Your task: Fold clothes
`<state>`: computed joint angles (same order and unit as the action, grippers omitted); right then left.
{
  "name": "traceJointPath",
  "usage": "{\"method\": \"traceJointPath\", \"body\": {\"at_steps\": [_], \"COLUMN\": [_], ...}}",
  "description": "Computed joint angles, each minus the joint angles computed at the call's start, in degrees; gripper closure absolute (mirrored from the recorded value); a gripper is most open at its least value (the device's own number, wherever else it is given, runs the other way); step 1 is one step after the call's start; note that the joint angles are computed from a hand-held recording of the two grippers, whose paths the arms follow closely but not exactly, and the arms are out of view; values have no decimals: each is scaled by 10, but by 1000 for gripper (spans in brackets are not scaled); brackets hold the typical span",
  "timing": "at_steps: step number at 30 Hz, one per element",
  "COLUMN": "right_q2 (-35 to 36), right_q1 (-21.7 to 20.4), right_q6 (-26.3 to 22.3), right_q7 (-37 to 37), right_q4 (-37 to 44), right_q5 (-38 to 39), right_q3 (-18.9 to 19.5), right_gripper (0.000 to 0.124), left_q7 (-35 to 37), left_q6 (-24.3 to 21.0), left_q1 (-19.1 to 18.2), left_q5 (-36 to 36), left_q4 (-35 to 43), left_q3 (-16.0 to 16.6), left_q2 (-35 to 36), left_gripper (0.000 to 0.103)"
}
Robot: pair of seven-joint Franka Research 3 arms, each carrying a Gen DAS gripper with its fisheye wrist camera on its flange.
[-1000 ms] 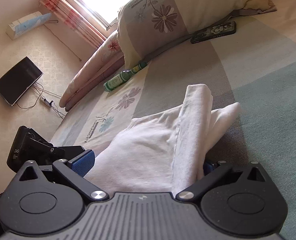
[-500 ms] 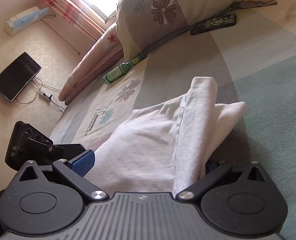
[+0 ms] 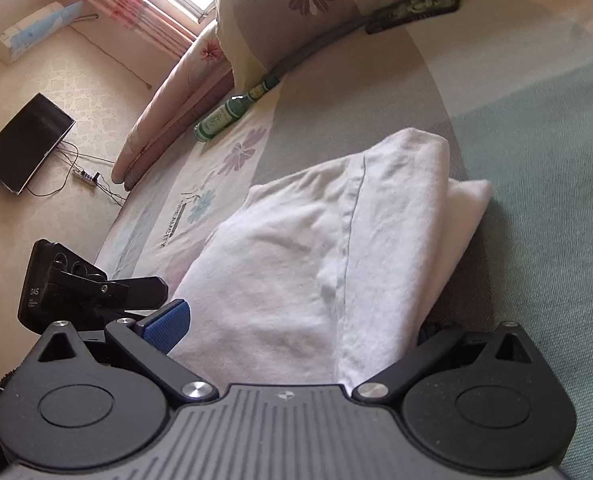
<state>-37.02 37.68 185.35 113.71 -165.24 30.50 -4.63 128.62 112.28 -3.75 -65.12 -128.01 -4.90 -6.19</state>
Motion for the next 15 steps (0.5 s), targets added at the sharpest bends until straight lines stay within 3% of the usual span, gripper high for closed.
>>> {"method": "traceJointPath", "body": {"at_steps": [5, 15], "right_q2": [-8, -21], "right_q1": [-28, -54], "right_q6": [-11, -45], "right_q7": [2, -13], "right_q4": [9, 34], "right_q5": [-11, -22], "right_q3": [34, 60], "right_gripper": [21, 21], "left_q7": [4, 17], "left_q6": [-10, -43], "left_q1": [-6, -13], "left_q5": [-3, -41], "left_q4": [7, 12], "left_q3": [-1, 5], "left_q2": [-11, -29], "left_gripper": [2, 2]}}
